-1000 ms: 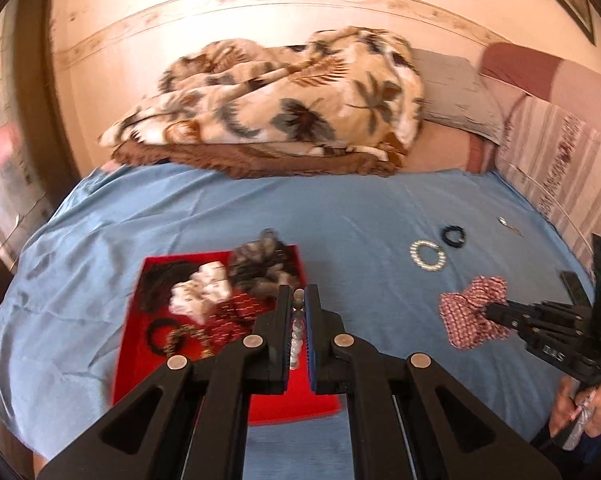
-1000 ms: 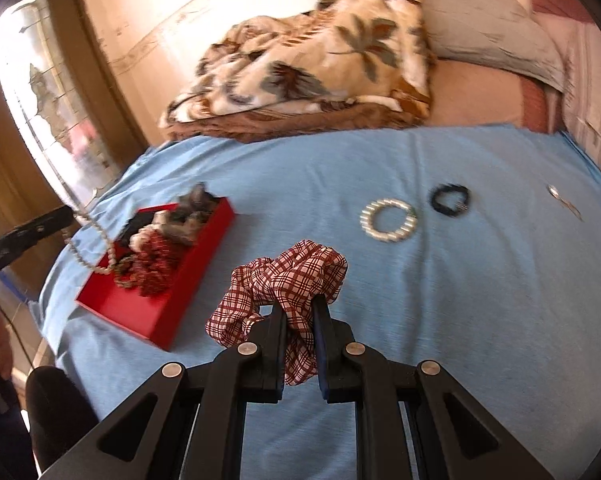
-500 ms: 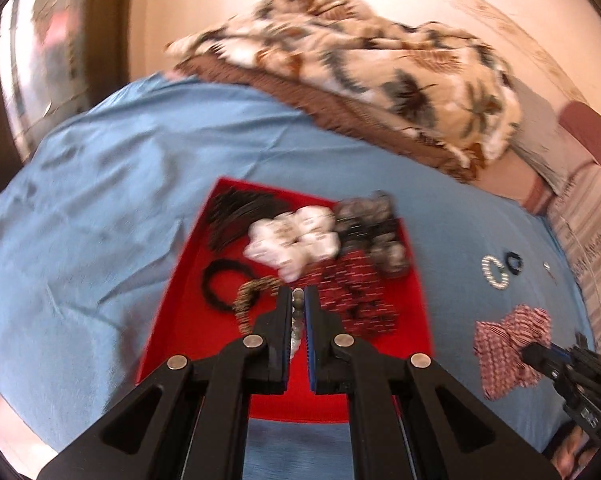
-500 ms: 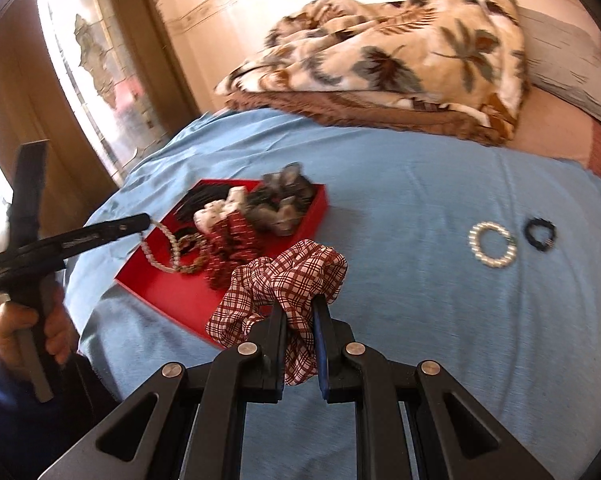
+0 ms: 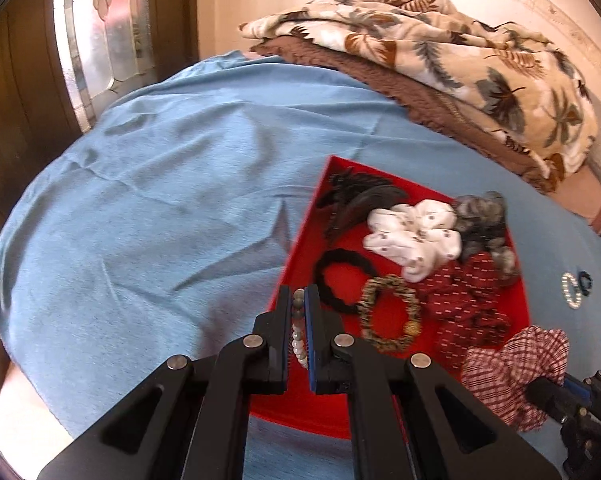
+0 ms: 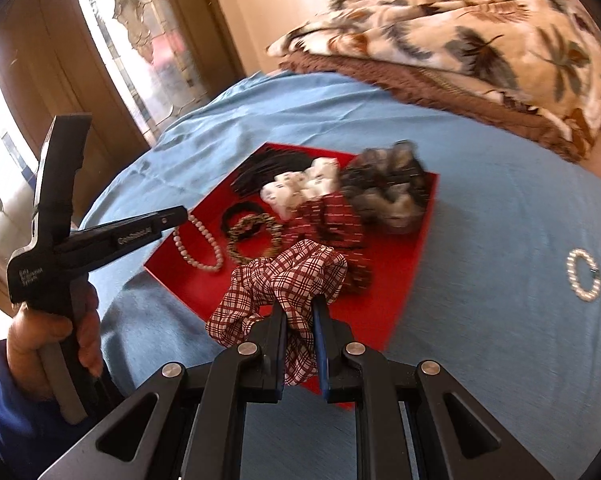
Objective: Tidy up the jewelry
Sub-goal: 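Carry the pearl bracelet and plaid scrunchie over the red tray with both tools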
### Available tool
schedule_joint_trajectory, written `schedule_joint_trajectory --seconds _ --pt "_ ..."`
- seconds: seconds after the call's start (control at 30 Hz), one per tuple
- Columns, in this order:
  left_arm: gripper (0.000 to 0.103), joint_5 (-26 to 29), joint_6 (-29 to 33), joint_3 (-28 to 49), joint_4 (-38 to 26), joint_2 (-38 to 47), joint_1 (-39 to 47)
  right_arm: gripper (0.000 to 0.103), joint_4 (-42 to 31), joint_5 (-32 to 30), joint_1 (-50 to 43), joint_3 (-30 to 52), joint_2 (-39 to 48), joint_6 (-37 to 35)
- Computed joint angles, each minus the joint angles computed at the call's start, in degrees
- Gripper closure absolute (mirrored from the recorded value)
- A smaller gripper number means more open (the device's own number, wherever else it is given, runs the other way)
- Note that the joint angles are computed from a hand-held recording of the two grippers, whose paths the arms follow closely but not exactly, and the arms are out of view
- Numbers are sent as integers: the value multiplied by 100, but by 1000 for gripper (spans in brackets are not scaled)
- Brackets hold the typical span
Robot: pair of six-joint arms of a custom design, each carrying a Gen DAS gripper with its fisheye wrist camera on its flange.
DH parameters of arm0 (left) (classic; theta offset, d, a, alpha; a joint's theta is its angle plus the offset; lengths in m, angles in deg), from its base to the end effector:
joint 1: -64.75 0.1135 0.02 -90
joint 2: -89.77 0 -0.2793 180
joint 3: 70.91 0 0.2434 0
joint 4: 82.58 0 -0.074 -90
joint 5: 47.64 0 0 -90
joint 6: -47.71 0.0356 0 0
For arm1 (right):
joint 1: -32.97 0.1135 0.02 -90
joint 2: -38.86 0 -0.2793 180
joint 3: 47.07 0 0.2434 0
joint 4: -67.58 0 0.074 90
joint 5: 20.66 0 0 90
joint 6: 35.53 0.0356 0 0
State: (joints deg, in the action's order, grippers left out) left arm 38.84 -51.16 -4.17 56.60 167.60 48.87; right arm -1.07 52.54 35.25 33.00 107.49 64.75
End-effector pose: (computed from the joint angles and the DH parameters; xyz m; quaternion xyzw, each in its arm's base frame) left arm 0.2579 -0.0711 0.2535 0.0478 0.9437 -0.0415 0.3248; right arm 0.2147 0.0188 0.3310 0.0251 0.9496 0.1698 0.2622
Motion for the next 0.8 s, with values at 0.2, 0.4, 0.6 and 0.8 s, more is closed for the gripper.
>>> schedule_joint_trajectory --seconds 0.2,0.4,0.6,0.8 --pt "97 -486 66 -88 164 17 -129 89 471 196 702 18 620 313" --pt "97 -391 111 -191 338 -108 -120 89 758 235 1072 38 1025 500" --pt "94 -179 -50 -207 368 -190 57 89 972 260 1358 59 1258 604" --pt "65 -139 -225 -281 531 -309 134 87 1115 346 1401 -40 1228 592"
